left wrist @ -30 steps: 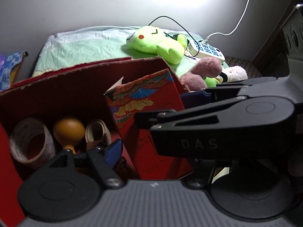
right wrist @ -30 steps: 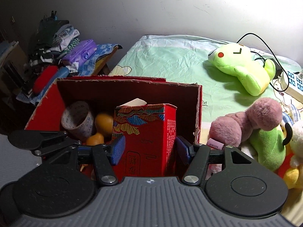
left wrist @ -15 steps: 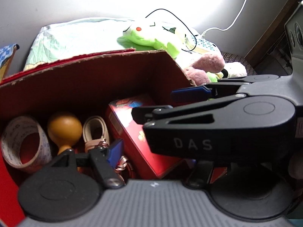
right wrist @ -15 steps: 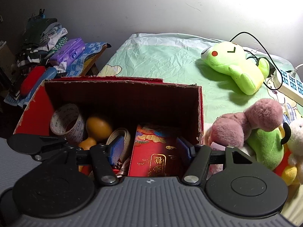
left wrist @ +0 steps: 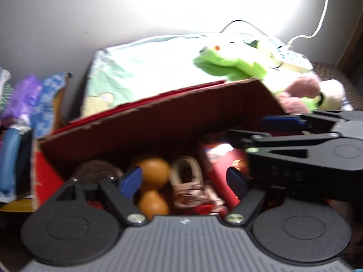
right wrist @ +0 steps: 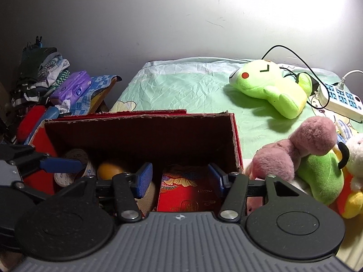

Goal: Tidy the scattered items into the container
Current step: 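Open the right gripper to release the gift box beside the strap bundle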

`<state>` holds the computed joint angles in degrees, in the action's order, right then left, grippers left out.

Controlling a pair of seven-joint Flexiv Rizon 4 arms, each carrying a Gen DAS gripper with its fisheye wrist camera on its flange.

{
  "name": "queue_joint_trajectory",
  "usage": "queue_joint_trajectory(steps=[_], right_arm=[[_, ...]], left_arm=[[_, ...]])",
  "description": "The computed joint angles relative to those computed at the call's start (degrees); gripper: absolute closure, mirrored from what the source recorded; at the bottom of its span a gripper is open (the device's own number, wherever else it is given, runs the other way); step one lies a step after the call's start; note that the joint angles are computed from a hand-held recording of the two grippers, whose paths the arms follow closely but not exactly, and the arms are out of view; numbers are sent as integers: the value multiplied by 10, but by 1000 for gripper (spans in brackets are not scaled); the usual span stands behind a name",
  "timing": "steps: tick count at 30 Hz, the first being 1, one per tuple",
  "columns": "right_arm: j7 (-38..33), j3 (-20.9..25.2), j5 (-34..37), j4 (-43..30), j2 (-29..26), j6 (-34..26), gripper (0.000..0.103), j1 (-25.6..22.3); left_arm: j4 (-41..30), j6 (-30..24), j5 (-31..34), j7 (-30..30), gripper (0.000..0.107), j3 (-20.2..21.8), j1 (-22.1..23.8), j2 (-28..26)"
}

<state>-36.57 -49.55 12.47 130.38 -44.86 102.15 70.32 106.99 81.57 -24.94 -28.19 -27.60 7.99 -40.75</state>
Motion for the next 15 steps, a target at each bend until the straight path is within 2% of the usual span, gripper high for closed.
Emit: queue_joint_trajectory(steps=[6, 15], right_arm=[[4, 12, -6, -11, 1, -6, 45, -6], [43, -35, -11, -7, -40, -31, 48, 40]], left_arm=[[-21, -12, 16, -35, 25, 63, -38, -3], [-50, -28, 44, -97, 26, 123, -86, -19]])
